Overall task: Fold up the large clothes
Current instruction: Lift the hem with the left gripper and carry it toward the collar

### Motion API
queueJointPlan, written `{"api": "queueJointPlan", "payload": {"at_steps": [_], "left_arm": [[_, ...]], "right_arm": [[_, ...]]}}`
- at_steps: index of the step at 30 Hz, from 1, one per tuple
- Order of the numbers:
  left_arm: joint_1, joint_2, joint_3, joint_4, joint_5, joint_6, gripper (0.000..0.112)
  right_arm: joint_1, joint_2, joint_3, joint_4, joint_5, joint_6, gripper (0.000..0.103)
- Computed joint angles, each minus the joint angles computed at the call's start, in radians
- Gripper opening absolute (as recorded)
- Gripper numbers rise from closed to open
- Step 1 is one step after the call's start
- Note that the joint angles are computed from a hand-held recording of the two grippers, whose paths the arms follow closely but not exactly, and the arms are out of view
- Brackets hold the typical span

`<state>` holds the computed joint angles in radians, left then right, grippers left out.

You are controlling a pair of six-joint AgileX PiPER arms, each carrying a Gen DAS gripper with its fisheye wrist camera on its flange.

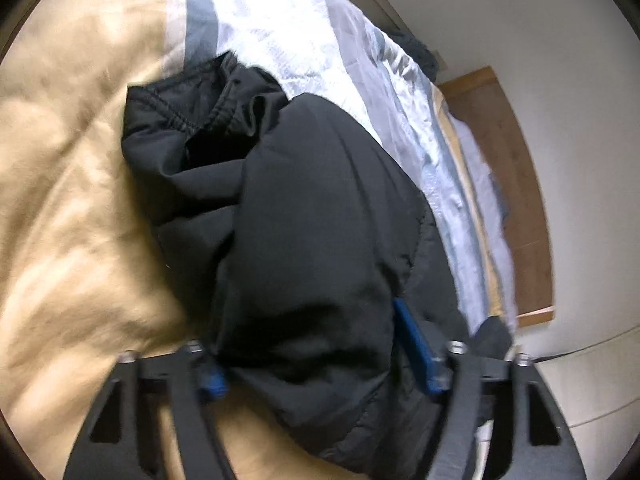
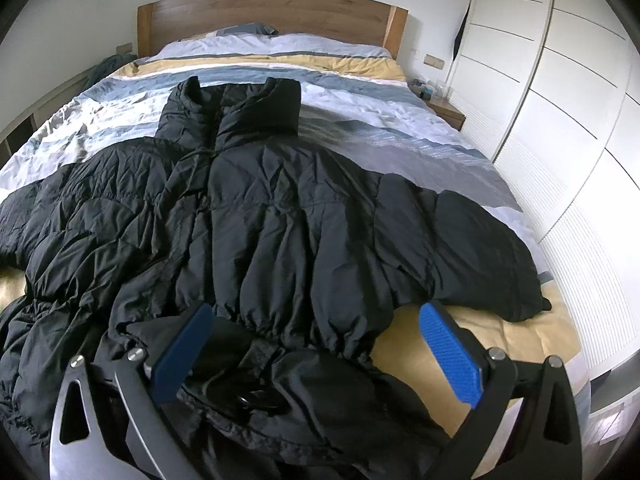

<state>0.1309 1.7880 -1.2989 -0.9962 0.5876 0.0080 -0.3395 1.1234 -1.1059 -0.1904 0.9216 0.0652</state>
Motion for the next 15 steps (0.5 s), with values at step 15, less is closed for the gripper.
{"api": "queueJointPlan", "payload": {"at_steps": [15], "left_arm": [[0.012, -0.058, 0.026, -0.124, 0.037, 0.096, 0.01]], "right_arm": [[0.035, -0.016, 0.007, -0.01, 0.007, 0.02, 0.103]]}}
